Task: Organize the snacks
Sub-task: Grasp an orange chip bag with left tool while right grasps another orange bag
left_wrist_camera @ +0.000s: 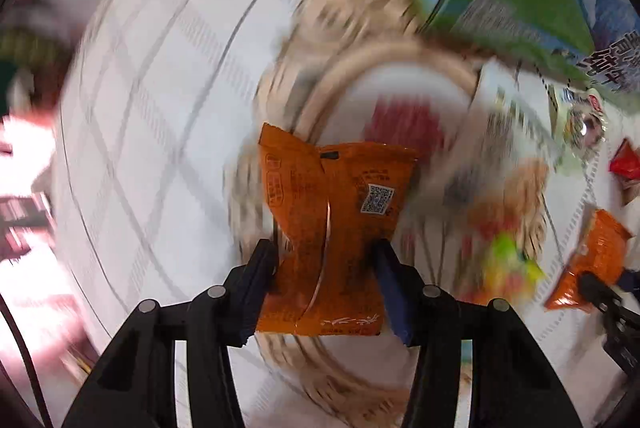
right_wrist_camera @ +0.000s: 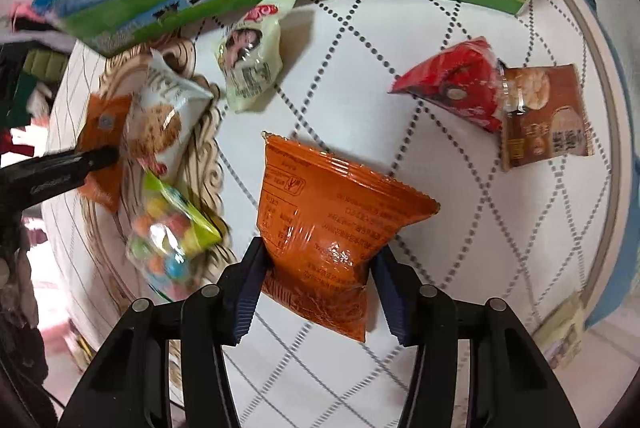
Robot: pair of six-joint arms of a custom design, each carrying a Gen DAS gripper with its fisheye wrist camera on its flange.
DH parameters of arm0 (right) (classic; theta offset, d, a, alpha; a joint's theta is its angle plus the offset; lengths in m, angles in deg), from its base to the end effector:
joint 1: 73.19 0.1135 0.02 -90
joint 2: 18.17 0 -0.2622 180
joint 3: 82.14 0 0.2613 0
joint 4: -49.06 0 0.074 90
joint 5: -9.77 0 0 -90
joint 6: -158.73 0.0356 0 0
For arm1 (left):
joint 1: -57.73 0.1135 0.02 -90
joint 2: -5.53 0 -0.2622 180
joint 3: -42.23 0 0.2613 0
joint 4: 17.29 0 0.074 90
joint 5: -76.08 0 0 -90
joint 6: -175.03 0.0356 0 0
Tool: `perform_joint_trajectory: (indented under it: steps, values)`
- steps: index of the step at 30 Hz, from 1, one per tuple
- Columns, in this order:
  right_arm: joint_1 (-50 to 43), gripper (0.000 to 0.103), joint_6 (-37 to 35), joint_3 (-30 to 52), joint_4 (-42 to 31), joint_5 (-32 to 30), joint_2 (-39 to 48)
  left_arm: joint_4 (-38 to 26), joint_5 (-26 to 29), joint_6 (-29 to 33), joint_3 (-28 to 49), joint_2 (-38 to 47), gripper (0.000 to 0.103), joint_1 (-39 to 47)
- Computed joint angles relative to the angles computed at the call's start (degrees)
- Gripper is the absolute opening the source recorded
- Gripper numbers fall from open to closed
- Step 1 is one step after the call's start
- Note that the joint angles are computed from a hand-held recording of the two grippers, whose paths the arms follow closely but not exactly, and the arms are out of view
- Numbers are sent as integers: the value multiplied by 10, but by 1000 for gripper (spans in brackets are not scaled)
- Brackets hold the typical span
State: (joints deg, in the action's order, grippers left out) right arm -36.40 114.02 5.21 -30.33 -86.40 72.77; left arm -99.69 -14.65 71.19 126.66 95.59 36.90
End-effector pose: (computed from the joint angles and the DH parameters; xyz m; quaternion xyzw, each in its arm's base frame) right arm 0.2367 0.1818 0.2507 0.0706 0.9942 0.0807 0.0108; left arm 0.2657 -0.1006 0.2405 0.0608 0.9980 0.0010 0.0183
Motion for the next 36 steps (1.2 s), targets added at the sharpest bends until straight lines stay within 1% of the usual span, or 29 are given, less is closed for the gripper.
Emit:
perform_joint_trajectory:
  steps: [2, 3, 5, 8, 9, 10, 11, 12, 13, 14, 15, 17, 19, 21, 23, 25, 27, 28, 30, 31, 33, 35, 36]
  values:
    - [1, 55, -8, -4, -6, -3, -4, -6, 22, -19, -50, -37, 48, 18]
    - [1, 55, -14, -4, -5, -8, -2, 1, 37, -24, -78, -55, 49, 27]
    - [-3, 56, -10, -13, 5, -12, -7, 18, 48, -33, -109, -73, 50, 39]
    - [-5, 58, 9, -25, 32, -12, -3, 41, 46, -36, -119, -61, 51, 48]
    - [-5, 60, 15, -27, 37, -9, -3, 57, 45, -14, -117, -42, 51, 72]
    - [-3, 60, 26, -28, 47, -4, 1, 61, 43, -16, -119, -41, 51, 73]
    - [-1, 60, 36, -29, 55, 1, 4, 74, 37, 9, -133, -40, 51, 99]
    - [3, 60, 47, -28, 63, 9, 10, 76, 35, 8, -132, -38, 51, 96]
    - [6, 60, 54, -27, 63, 13, 10, 77, 31, -2, -126, -36, 51, 87]
    - [6, 60, 56, -24, 66, 18, 17, 63, 28, -33, -95, -24, 49, 57]
    - [11, 60, 61, -23, 69, 25, 21, 59, 24, -43, -71, -10, 49, 45]
    - [8, 57, 48, -19, 79, 29, 31, 49, 16, -56, -81, -38, 46, 32]
    - [8, 52, 23, -24, 81, 33, 24, 27, 16, -103, -58, -43, 44, -13]
    - [8, 50, 12, -14, 88, 29, 27, 14, 23, -126, -71, -75, 43, -30]
    - [10, 49, 12, -8, 87, 23, 24, 0, 31, -149, -79, -104, 42, -52]
    - [8, 48, 8, -10, 96, 14, 13, -10, 40, -169, -76, -112, 42, -69]
    - [1, 48, -16, -14, 95, -1, 0, -26, 34, -185, -62, -109, 42, -96]
    - [-5, 49, -29, -9, 90, -20, 10, -19, 33, -193, -65, -103, 42, -101]
    - [-20, 52, -16, -17, 90, -39, 15, 3, 49, -200, -76, -68, 45, -105]
    - [-24, 61, -11, -19, 88, -39, 14, 11, 60, -198, -81, -58, 48, -98]
    - [-26, 78, 3, -14, 83, -24, 12, 24, 70, -200, -85, -42, 49, -99]
    - [-25, 78, 13, -8, 88, -22, 11, 23, 64, -194, -74, -20, 50, -102]
    - [-22, 79, 20, 2, 87, -20, 20, 13, 63, -192, -57, 2, 50, -108]
